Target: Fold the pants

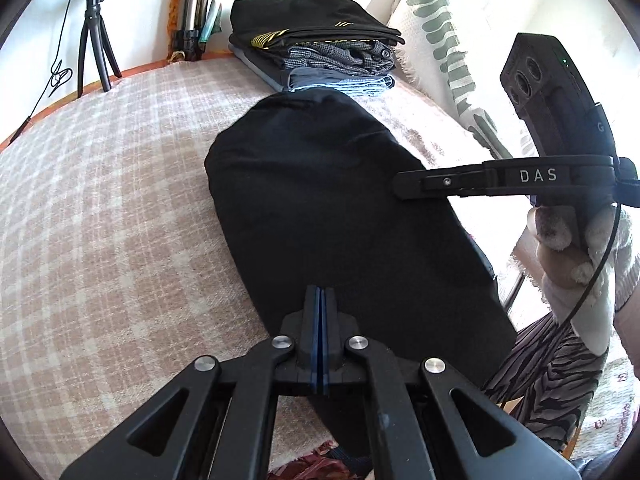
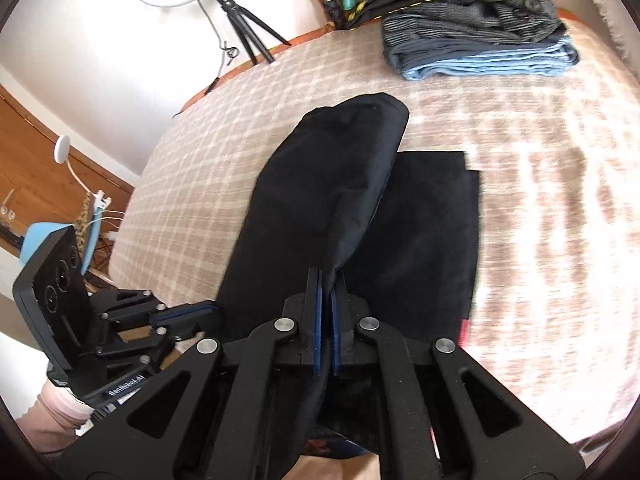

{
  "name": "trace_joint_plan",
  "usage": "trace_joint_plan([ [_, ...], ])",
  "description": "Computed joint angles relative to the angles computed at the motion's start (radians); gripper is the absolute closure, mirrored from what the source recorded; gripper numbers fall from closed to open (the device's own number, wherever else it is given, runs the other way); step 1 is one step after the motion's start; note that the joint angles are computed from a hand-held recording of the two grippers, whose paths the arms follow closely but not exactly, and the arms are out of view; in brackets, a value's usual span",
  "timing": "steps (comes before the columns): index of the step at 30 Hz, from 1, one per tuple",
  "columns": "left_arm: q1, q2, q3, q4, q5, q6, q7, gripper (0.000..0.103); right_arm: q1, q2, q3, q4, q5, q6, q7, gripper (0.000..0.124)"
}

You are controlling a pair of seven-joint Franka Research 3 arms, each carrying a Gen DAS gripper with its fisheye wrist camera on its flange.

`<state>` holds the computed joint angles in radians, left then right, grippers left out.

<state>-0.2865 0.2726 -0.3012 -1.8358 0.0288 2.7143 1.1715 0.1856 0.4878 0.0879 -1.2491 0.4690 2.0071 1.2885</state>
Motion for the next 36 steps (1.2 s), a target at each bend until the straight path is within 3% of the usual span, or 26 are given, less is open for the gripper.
trace_joint_plan([
  [8, -0.013, 0.05, -0.024, 0.062, -0.018, -0.03, 0.047, 0.103, -0.026, 0.032, -0.037, 0.046, -0.068, -0.021, 0.04, 0.12],
  [13, -0.06, 0.104, -0.006, 0.127, 0.047, -0.093, 0.038, 0.103, -0.022, 0.056, -0.037, 0.053, -0.101, -0.017, 0.032, 0.12],
  [20, -0.058, 0.082, -0.01, 0.078, 0.054, -0.048, 0.024, 0.103, -0.035, 0.048, -0.031, 0.018, -0.085, 0.007, 0.02, 0.12],
  [24, 0.001, 0.036, -0.061, 0.028, -0.07, -0.003, 0.086, 0.103, -0.05, 0.02, -0.027, -0.008, -0.056, 0.01, 0.013, 0.118],
  [27, 0.015, 0.018, -0.085, 0.01, -0.126, 0.007, 0.159, 0.103, -0.043, -0.024, -0.035, -0.053, -0.071, 0.022, 0.01, 0.105],
  [30, 0.003, 0.024, -0.094, 0.008, -0.153, 0.001, 0.208, 0.103, -0.034, -0.08, -0.04, -0.119, -0.086, 0.035, -0.002, 0.082],
  [36, -0.041, 0.063, -0.075, 0.046, -0.116, -0.023, 0.218, 0.103, -0.013, -0.144, -0.046, -0.215, -0.118, 0.05, -0.04, 0.082],
])
